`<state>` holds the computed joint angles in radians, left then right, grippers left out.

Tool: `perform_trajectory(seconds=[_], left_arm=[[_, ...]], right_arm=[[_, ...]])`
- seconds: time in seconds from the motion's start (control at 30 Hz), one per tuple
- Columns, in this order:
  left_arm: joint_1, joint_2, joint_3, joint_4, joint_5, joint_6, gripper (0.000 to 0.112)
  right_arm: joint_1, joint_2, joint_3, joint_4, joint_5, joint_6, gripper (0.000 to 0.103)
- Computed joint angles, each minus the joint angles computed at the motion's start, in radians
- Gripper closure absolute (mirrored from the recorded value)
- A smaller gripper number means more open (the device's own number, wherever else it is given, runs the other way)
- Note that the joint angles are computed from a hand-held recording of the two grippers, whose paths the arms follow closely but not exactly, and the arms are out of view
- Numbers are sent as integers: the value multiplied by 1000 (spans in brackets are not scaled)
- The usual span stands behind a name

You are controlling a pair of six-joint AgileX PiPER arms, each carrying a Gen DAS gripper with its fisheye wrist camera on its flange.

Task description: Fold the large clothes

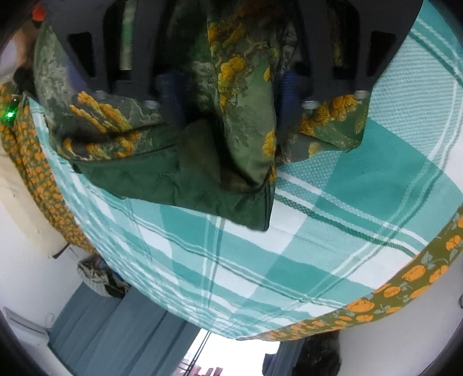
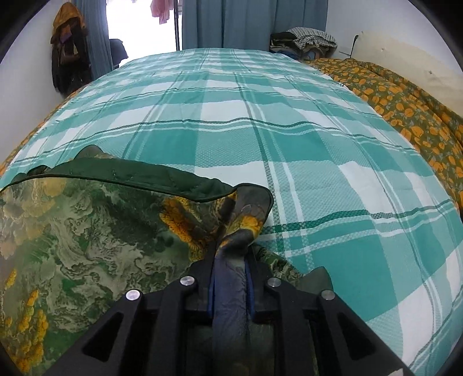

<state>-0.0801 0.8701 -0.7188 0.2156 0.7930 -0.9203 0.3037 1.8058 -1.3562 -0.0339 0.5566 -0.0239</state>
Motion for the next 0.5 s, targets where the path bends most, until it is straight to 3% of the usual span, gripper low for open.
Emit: perform_trajectory(seconds=[0.07, 0.13, 0.23, 0.3, 0.33, 0.37, 0.5], left_arm=[[-7, -36, -40, -20, 51, 25, 28], [-30, -90, -80, -33, 102, 53, 27], [-174, -95, -197, 48, 227, 13, 23], [-272, -58, -287, 81, 281, 39, 20], [-302, -38, -320, 75, 290, 67, 19], [-330, -13, -352, 73, 301, 93, 17], [-398, 158, -459, 52, 304, 229, 16]], right_arm=[[-10, 10, -26, 41, 23, -32, 84], [-23, 35, -68, 97, 56, -74, 84], [-86, 75, -193, 239, 215, -182, 81], [-117, 94, -267, 286, 307, -205, 70], [-133, 96, -306, 301, 347, -212, 59], [-143, 87, -324, 311, 362, -222, 52], [-137, 3, -331, 273, 323, -205, 51]])
